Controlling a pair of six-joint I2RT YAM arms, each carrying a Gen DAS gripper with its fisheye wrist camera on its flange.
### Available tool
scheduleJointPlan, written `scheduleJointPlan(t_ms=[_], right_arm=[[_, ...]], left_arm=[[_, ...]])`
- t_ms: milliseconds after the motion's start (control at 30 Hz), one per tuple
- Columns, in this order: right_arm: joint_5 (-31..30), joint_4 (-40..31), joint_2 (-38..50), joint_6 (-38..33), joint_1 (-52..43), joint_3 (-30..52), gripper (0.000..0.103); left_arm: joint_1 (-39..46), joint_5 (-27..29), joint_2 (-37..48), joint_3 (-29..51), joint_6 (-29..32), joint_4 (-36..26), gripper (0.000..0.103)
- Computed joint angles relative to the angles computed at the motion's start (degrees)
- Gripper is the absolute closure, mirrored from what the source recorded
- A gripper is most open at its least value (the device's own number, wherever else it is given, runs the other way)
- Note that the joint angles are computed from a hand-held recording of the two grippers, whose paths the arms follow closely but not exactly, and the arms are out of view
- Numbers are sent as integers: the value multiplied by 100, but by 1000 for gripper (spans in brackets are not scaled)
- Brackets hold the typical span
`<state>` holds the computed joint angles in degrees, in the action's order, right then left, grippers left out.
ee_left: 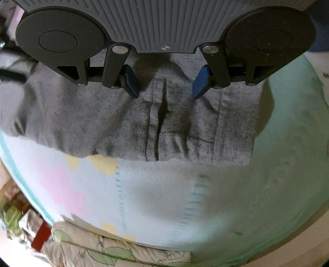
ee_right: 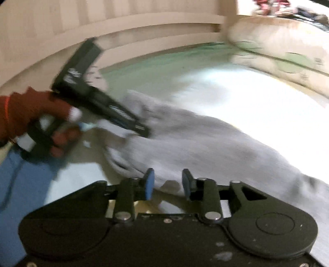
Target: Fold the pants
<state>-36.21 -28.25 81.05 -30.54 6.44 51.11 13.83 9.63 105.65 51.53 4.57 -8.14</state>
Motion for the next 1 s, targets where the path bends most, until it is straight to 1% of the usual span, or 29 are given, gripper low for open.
scheduleJointPlan(t_ms=[33,100,133,200,233,267,300,333,367,433,467,500,533,567,600,633,667,700,733,800,867,900,967,1000], right_arm=[[43,-139,-34,-171,-181,10,63],[117,-241,52,-479,-433,26,62],[177,-165,64,-525,-409,-36,62],[223,-63,165,-870,-386,-102,63],[324,159,171,-884,-207,-245,64],[402,282,228,-1052,-132,-303,73],[503,377,277,-1161,-52,-344,87],[588,401,362,-1263,-1,-312,99],[577,297,407,-1366,-11,-218,99],[324,10,367,-1731,-141,-103,99],[209,-260,266,-2041,-214,-36,99],[186,-471,203,-2285,-202,-40,99],[216,-771,176,-2672,-209,-27,99],[301,-865,76,-2980,-241,-169,99],[424,-713,-23,-3099,-193,-411,99],[611,-462,-68,-3127,-93,-676,98],[729,-236,-81,-3003,-16,-849,96],[754,12,-104,-2754,45,-970,94],[722,96,-80,-2519,65,-982,91],[595,-28,-72,-2167,-11,-843,90],[297,-353,85,-1997,-270,-515,89],[158,-521,167,-1881,-408,-337,88],[-197,-887,540,-1591,-789,202,86],[-310,-875,772,-1343,-900,456,85]], left_arm=[[-39,-125,7,45,117,-46,48],[51,-108,27,159,336,-232,48],[52,-55,104,277,313,-336,48],[119,43,184,447,360,-550,48],[133,56,223,542,403,-667,48],[120,30,236,608,440,-760,48],[93,-25,256,683,480,-841,48],[68,-79,270,763,533,-937,48],[45,-126,274,825,557,-1008,48],[-18,-388,196,883,509,-1044,49],[-32,-463,134,893,429,-1056,49],[-37,-463,72,893,273,-1052,49],[-67,-472,-32,859,12,-1017,49],[-134,-487,-171,761,-247,-924,49],[-207,-459,-302,641,-432,-808,49],[-328,-321,-474,460,-615,-640,48],[-432,-180,-574,333,-713,-519,48],[-562,-54,-665,200,-807,-392,48],[-730,30,-718,53,-910,-219,48],[-1027,168,-669,-155,-1054,91,48],[-1289,215,-472,-341,-1191,454,48],[-1350,223,-270,-308,-1238,493,48],[-1457,156,-12,-396,-1342,595,48],[-1514,40,72,-553,-1329,842,48]])
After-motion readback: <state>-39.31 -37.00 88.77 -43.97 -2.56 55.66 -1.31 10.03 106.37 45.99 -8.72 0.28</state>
